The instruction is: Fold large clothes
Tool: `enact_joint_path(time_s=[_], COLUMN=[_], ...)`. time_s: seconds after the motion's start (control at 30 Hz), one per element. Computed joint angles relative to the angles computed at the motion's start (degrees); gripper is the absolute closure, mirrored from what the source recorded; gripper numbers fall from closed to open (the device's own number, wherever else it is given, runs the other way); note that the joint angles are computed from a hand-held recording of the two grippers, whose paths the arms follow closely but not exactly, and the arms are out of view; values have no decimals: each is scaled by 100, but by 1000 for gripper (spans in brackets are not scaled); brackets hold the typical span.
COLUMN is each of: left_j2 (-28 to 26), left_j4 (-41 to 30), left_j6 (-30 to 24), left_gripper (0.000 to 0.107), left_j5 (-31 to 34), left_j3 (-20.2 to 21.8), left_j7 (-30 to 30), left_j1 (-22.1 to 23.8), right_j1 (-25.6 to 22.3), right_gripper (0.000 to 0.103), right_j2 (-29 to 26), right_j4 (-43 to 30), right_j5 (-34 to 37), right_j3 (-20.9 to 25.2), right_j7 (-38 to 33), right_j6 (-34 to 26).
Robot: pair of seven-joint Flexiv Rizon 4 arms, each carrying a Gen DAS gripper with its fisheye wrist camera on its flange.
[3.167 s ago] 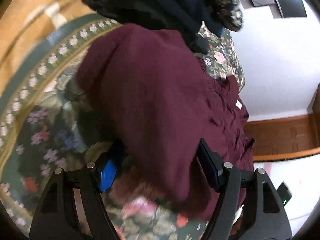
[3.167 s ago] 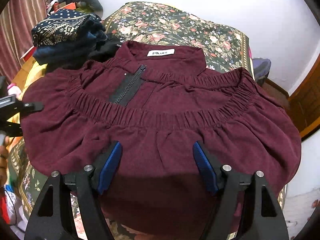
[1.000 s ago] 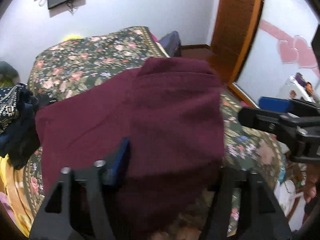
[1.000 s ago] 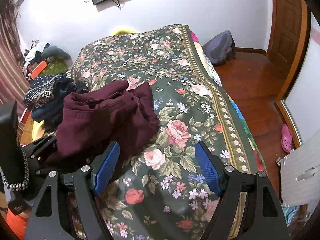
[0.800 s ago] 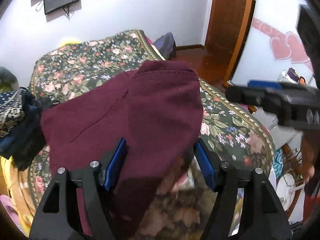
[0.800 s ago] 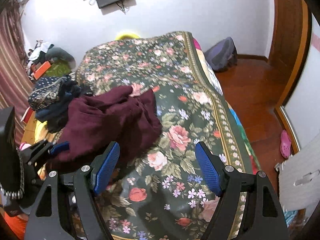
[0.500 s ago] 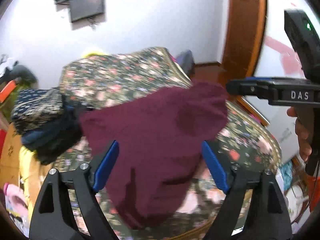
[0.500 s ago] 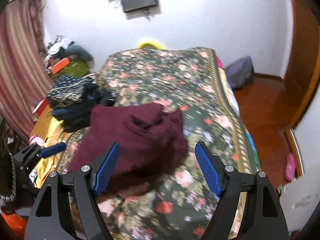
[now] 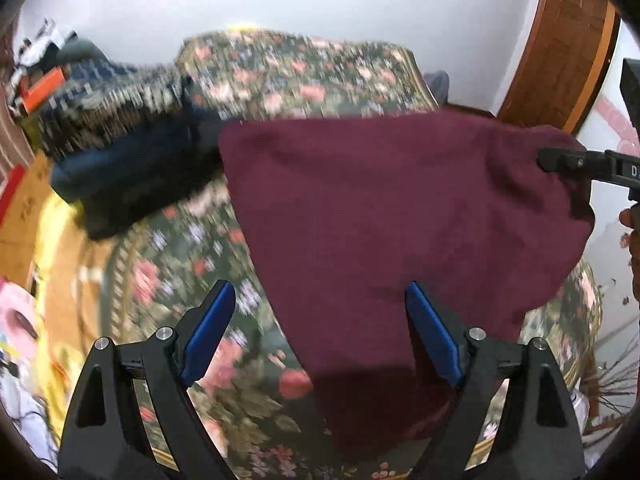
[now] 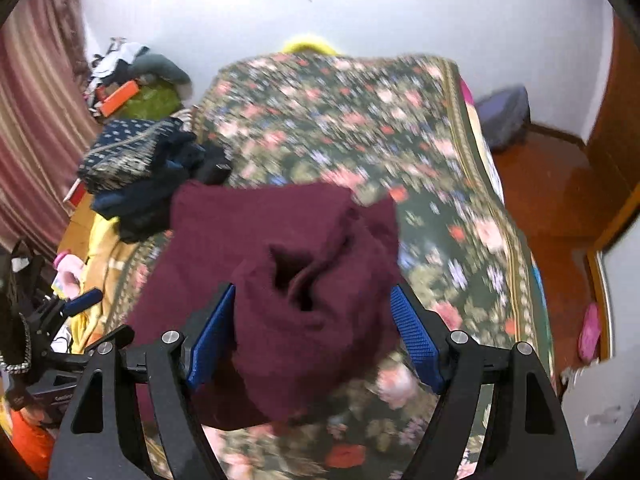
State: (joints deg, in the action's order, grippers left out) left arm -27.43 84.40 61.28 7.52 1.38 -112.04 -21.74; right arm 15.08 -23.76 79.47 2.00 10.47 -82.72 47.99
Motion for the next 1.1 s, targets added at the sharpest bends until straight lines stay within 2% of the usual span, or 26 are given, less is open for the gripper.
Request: enact_joint_path(time_s=[0.1, 0.3, 0.43, 0.7, 0.83, 0.97, 1.1], left_j2=[-26, -48, 38, 63, -101, -375, -662], left_j4=[241, 417, 298, 204, 355, 432, 540], left_j6=[195, 172, 100, 531, 725, 584, 543], left_gripper=[11, 10, 10, 10, 10, 11, 11], left_j5=[-123, -705, -667, -827, -1713, -2800, -3935], left_j3=[-70, -347, -203, -151, -714, -1321, -1890], left_j7=[-45, 233, 213, 62, 523, 1146, 1675], left_j1=[25, 214, 165, 428, 920, 1345, 1644], right_j1=[-139, -281, -123, -101, -148, -457, -678], right_gripper=[18, 17, 17, 15, 15, 15, 3], right_j2=[44, 33, 52, -292, -585, -1010, -1413], right_j4=[224, 84, -34, -609, -1027, -1718, -2386], right_j5=[142, 490, 227, 315, 456, 1016, 1557], right_j3=[8, 92, 17, 77, 76, 288, 378], right_j7=[-57, -198, -259, -610, -608, -833, -939], right_j6=[-32, -424, -455, -526, -793, -1537, -2315])
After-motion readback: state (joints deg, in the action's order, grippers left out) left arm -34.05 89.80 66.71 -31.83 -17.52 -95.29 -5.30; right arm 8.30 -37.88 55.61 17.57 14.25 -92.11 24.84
